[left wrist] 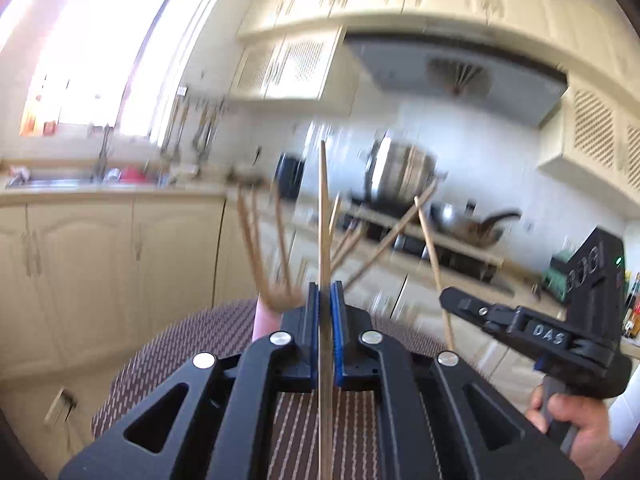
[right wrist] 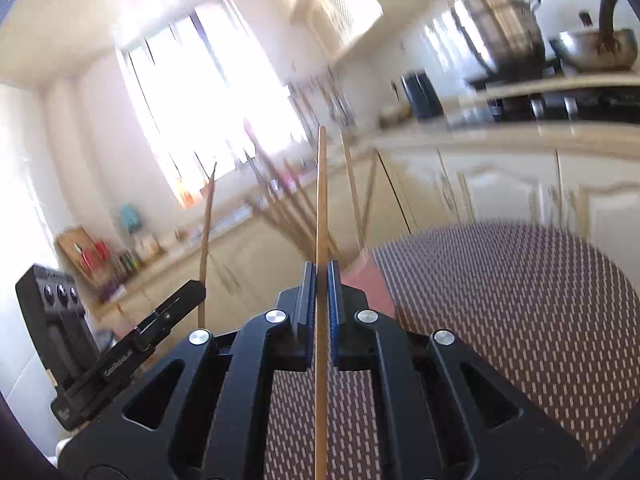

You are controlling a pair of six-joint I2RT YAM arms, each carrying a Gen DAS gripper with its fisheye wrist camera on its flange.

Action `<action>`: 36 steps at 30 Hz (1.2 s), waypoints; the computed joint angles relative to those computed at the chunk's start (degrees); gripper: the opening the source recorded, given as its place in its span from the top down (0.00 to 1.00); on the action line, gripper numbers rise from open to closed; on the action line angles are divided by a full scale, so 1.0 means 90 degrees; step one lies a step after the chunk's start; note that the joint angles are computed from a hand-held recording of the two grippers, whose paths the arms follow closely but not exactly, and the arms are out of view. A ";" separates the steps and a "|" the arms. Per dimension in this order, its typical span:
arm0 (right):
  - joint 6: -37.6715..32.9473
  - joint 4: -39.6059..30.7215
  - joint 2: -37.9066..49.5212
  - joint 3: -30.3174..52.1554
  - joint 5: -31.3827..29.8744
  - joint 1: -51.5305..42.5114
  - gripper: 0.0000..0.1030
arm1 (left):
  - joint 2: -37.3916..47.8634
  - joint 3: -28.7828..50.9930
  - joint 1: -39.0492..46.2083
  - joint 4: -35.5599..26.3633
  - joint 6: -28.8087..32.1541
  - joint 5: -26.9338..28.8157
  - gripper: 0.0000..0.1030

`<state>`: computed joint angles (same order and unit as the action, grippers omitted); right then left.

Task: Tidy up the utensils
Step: 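Lift both held chopsticks and carry them over the pink cup, then lower the left tool's chopstick into the pink cup while the right tool releases its own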

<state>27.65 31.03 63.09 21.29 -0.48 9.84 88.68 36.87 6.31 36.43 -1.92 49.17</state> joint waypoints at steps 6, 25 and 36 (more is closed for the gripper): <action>-0.0098 0.1774 0.1607 0.0645 -0.0303 -0.0520 0.94 | 0.0816 0.0794 -0.0563 0.1054 -0.1023 -0.0356 0.94; -0.0033 0.4348 0.5185 0.2746 -0.0748 -0.1006 0.94 | 0.3661 0.3502 -0.1588 0.2276 -0.1725 -0.2099 0.94; -0.0229 0.4635 0.5668 0.2970 -0.0857 -0.0944 0.94 | 0.4001 0.3718 -0.1746 0.2416 -0.1632 -0.2297 0.94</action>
<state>25.58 72.75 114.11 48.03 -8.19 1.34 124.69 70.33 -9.41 58.18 -16.61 28.50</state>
